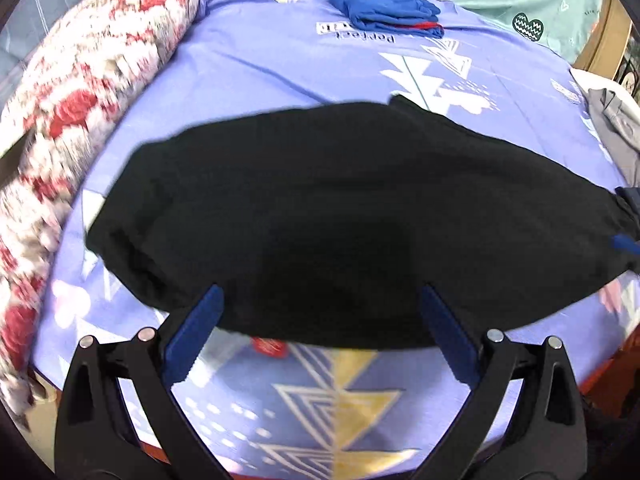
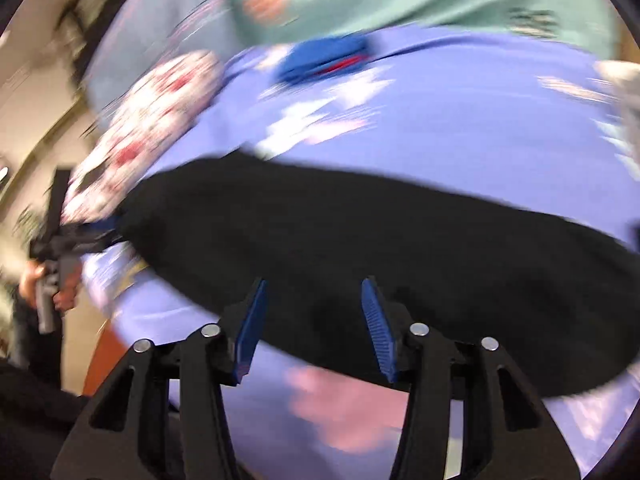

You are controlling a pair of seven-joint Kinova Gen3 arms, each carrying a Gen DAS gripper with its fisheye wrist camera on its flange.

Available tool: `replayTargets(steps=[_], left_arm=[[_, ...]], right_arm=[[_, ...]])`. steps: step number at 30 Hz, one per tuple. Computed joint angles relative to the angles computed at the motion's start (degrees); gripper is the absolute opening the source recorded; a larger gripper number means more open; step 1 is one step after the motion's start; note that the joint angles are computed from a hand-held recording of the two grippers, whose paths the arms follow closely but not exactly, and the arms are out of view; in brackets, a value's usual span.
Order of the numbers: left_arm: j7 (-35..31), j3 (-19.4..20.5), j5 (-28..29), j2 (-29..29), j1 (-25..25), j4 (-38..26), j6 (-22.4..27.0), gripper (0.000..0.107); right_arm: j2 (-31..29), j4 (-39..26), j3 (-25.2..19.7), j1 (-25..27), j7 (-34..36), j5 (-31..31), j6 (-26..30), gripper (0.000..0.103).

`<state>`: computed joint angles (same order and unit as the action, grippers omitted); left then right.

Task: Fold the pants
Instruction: 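Fold the sweatpants in half lengthwise, carrying the right tool toward the left tool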

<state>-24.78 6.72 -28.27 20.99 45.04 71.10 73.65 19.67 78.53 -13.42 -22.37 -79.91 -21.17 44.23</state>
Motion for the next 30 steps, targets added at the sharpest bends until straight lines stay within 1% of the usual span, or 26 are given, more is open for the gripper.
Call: replayTargets(steps=[1,2,3,4,7,10,11,12,13,14,15,16,18,22,25,28,30], left_arm=[[1.6,1.2,0.8,-0.8,-1.1,1.4,-1.7,0.1],[2.6,1.4,2.1,-1.7,-1.9,3.0,-4.0,0.1],[2.8,0.5,3.4,-2.1,-1.8,3.8,-5.4,0.1],[3.4,0.7,4.7,-2.7,-2.5,4.8,-6.9,0.099],[4.2,1.2,7.9,-4.0,-4.7,6.7,-10.2,0.099],[4.1,1.6,10.8,-5.3,-6.8,8.5,-13.6,0.099],[4.4,1.7,11.3,-5.5,-7.2,8.6,-14.0,0.099],[4.8,1.7,11.4,-5.5,-7.4,8.5,-14.0,0.099],[5.2,1.6,11.4,-5.4,-7.4,8.2,-13.7,0.099],[5.6,1.6,11.4,-5.3,-7.4,7.9,-13.6,0.099],[5.4,1.8,12.0,-5.4,-7.8,8.0,-14.0,0.099],[5.0,2.0,13.1,-5.6,-8.5,8.2,-14.8,0.099],[3.2,2.5,15.9,-5.6,-10.0,8.6,-16.1,0.099],[2.3,2.5,18.6,-4.6,-10.7,7.6,-15.6,0.098],[3.0,2.2,20.5,-4.8,-11.3,8.6,-17.5,0.097],[4.1,1.9,21.7,-4.4,-11.9,9.0,-18.9,0.091],[4.2,1.8,22.3,-3.6,-12.1,8.5,-19.0,0.086]], right_arm=[[1.0,-1.3,-0.2,-1.0,0.8,0.3,0.7,0.042],[2.2,-3.1,0.7,-3.1,0.7,1.5,1.4,0.042],[3.2,-4.7,0.6,-4.2,-0.2,3.7,1.9,0.042],[4.0,-6.0,0.6,-5.0,-0.7,5.1,2.6,0.042],[5.4,-8.2,0.9,-6.5,-0.9,6.4,4.7,0.042],[7.5,-11.2,1.3,-7.5,-1.2,8.9,9.0,0.042],[8.1,-11.8,1.2,-7.1,-1.6,9.0,10.2,0.042],[7.9,-11.4,1.6,-7.0,-1.6,8.3,10.4,0.039],[7.6,-10.8,1.5,-6.1,-2.3,7.9,10.0,0.039],[7.0,-10.0,2.5,-6.3,-3.9,8.4,9.1,0.039],[6.2,-8.8,3.4,-6.4,-5.3,8.7,7.7,0.039],[5.3,-7.5,3.4,-5.5,-5.7,8.1,6.1,0.039],[4.4,-5.6,0.9,-2.1,-3.8,4.8,4.6,0.039],[2.5,-2.2,0.2,-0.8,-2.2,2.9,1.8,0.039],[1.7,-0.1,-0.7,1.0,0.0,0.2,0.4,0.039],[1.3,1.1,-1.0,1.8,1.2,-1.6,-0.5,0.039],[1.0,1.6,-1.2,2.3,2.2,-2.6,-0.9,0.039]])
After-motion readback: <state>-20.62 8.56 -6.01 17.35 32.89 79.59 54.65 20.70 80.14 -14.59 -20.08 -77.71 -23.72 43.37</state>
